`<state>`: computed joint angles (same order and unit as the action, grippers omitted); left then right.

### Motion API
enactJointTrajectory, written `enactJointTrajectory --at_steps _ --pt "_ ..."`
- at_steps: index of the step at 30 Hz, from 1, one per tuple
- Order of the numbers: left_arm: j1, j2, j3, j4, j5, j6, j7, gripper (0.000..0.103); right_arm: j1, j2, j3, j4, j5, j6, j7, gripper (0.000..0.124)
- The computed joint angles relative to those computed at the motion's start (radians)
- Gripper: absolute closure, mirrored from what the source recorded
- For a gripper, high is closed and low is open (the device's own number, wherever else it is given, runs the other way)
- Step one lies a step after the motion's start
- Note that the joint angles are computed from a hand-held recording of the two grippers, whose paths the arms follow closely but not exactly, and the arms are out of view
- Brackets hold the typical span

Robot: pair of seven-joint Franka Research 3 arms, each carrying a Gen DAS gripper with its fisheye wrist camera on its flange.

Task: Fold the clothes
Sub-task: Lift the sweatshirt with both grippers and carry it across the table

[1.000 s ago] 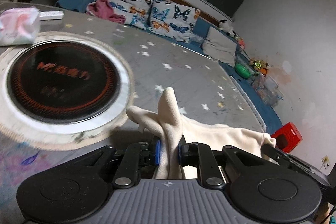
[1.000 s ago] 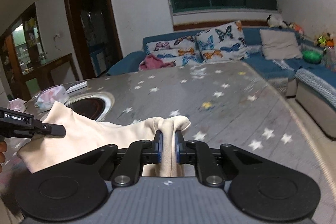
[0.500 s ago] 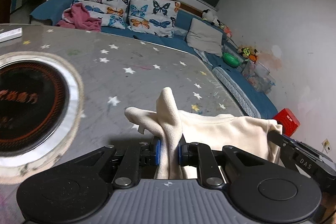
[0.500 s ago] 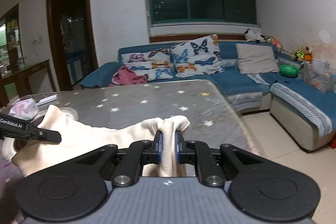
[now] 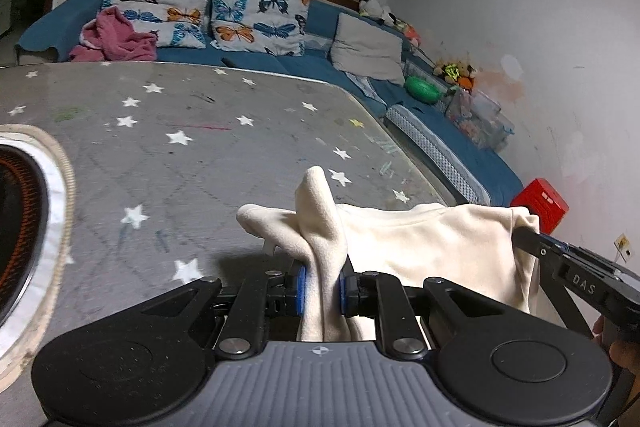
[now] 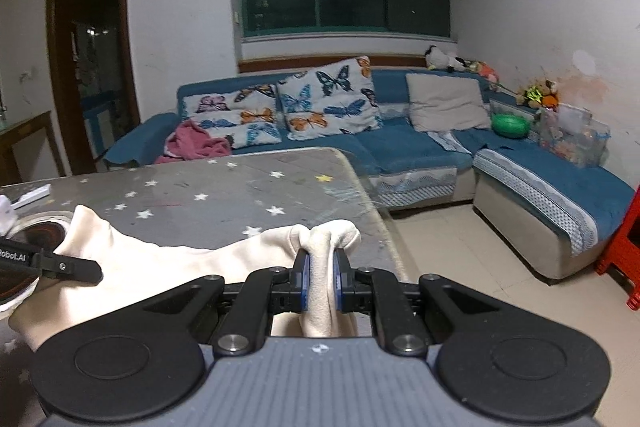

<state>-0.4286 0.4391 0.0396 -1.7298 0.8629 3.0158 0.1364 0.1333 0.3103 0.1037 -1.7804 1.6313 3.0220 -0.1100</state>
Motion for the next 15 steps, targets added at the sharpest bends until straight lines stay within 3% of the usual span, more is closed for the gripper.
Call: enactJointTrajectory --at_steps 7,15 --pt "0.038 0.064 -0.062 0.069 -0.115 -0.026 0.144 0.087 -0.019 0.063 0.014 0.040 -0.161 0.041 0.154 0.113" --pt "0.034 0.091 -0.064 0.088 -0.201 -0.048 0.235 0.086 -0.070 0.108 0.067 0.051 -0.310 0.071 0.285 0.113"
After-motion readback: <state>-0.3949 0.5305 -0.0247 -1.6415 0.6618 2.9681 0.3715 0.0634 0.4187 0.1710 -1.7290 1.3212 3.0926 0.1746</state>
